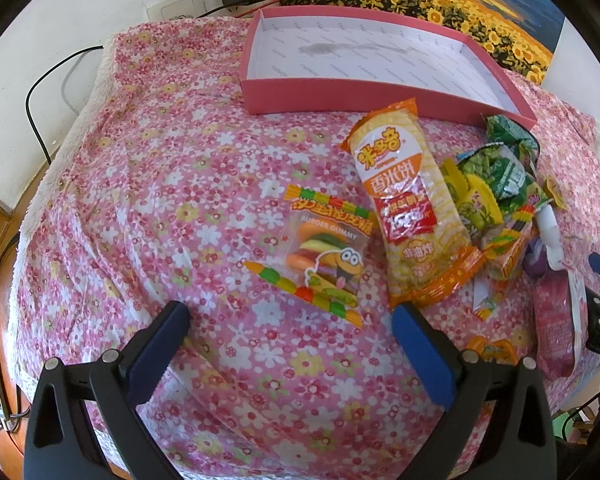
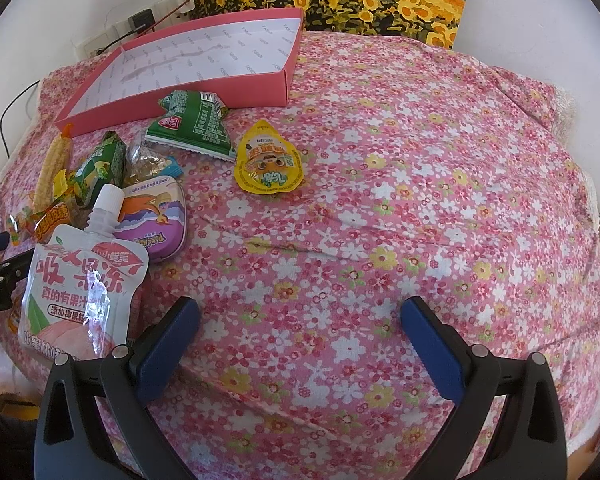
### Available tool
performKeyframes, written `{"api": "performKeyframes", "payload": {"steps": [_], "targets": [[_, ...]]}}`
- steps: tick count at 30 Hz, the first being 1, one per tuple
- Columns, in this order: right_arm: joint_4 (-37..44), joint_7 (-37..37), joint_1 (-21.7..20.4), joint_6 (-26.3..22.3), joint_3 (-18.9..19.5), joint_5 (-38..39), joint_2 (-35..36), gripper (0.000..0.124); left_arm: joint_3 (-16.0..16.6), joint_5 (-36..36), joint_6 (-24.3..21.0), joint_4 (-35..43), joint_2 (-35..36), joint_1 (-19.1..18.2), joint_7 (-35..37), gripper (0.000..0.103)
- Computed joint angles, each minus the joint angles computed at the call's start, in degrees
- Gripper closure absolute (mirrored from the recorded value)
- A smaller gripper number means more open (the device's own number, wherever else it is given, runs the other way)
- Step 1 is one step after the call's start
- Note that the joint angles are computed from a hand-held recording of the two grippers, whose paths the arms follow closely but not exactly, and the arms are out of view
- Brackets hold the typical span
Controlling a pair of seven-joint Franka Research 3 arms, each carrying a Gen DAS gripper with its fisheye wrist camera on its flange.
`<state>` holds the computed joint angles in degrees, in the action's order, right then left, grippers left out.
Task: Organize snacks
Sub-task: 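Move the left tool toward the gummy bag while the right tool approaches the yellow jelly pouch, then close the left tool on the gummy bag while the right tool grasps the yellow jelly pouch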
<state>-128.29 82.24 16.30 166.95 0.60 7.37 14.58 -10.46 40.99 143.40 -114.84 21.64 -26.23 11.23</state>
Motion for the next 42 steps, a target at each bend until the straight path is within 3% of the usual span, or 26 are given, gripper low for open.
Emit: {"api": "performKeyframes", "payload": {"steps": [9,14,20,25,28,34,42], "targets": [[-0.3,0.2,0.1,0.0,-0.1,-0.2,-0.2,0.021,0.0,1.4,0.4,-1.7,-1.4,-0.4,-1.1,0.001],[-0.5,-0.2,-0.1,0.1,0.2,0.1,-0.3,0.022,-0.2,2.4,0.4,-3.0,-2.6,-0.3,-2.4,0.006],[-1.7,-3.3,-1.2,0.6,1.9,2.5,-1.9,0.032,-0.4,3.6,2.7,-6.2,-5.7,0.6,-5.0,0.018],[-1.9,-10.2,-3.6,0.7,5.2,10.2,-2.7,0.039,-0.6,4.9,5.5,-8.8,-8.6,1.9,-7.1,0.025],[-1.9,-13.2,-4.0,1.0,6.0,14.4,-3.1,0.05,-0.6,6.8,6.5,-9.0,-9.3,2.3,-8.7,0.034],[0.5,-18.2,-4.7,0.0,6.9,20.9,-1.8,0.057,-0.9,7.8,7.5,-6.6,-7.7,2.9,-6.2,0.035],[3.9,-19.4,-4.1,-2.1,6.2,21.9,0.6,0.069,-0.2,5.8,6.9,-3.9,-4.8,2.6,-2.1,0.039]]}}
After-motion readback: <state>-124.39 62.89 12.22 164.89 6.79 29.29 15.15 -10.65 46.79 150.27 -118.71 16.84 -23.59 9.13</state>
